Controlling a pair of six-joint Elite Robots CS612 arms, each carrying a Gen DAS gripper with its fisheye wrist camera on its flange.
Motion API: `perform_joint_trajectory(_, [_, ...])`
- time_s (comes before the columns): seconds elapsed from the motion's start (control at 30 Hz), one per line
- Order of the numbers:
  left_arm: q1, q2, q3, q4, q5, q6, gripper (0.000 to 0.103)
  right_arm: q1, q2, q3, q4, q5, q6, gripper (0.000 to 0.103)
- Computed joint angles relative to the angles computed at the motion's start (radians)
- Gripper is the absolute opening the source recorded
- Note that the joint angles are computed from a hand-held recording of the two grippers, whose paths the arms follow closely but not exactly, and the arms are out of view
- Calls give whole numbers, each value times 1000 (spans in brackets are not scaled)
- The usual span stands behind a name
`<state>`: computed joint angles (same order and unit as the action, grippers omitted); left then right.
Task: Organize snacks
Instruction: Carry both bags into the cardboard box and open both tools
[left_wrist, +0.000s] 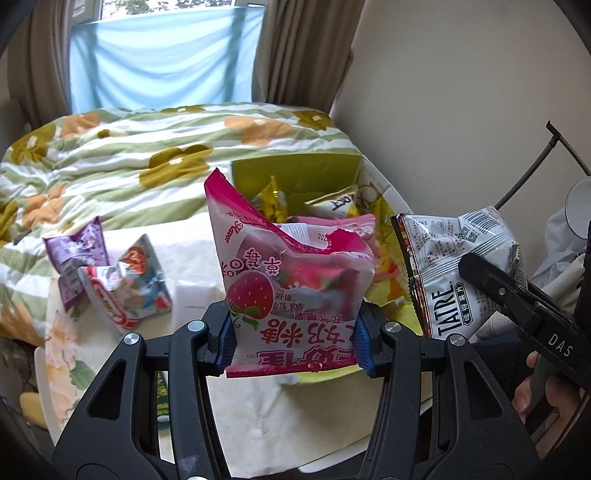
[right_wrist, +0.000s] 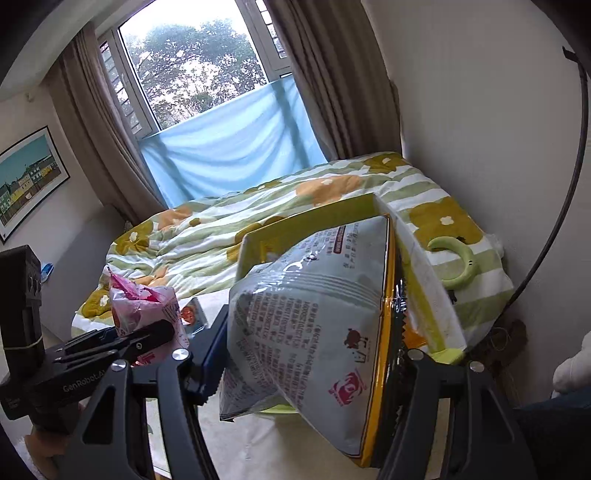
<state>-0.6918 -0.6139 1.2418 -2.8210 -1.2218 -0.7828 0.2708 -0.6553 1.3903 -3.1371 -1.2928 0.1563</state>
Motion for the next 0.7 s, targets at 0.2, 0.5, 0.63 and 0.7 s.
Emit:
perform_joint_trajectory(0.2, [-10, 130, -228, 133, -51, 10, 47, -59, 8, -19, 50, 25, -32, 62])
perform_joint_trajectory(0.5, [-27, 222, -397, 301, -49, -3, 103, -103, 25, -44, 106, 51, -47, 62])
perform_joint_trajectory(0.63, [-26, 167, -288, 237, -12, -12, 103, -107, 36, -59, 115, 70, -39, 62])
perform_joint_trajectory(0.7, [-25, 141, -245, 236, 8, -30, 103, -105, 40, -65, 119, 81, -37, 62])
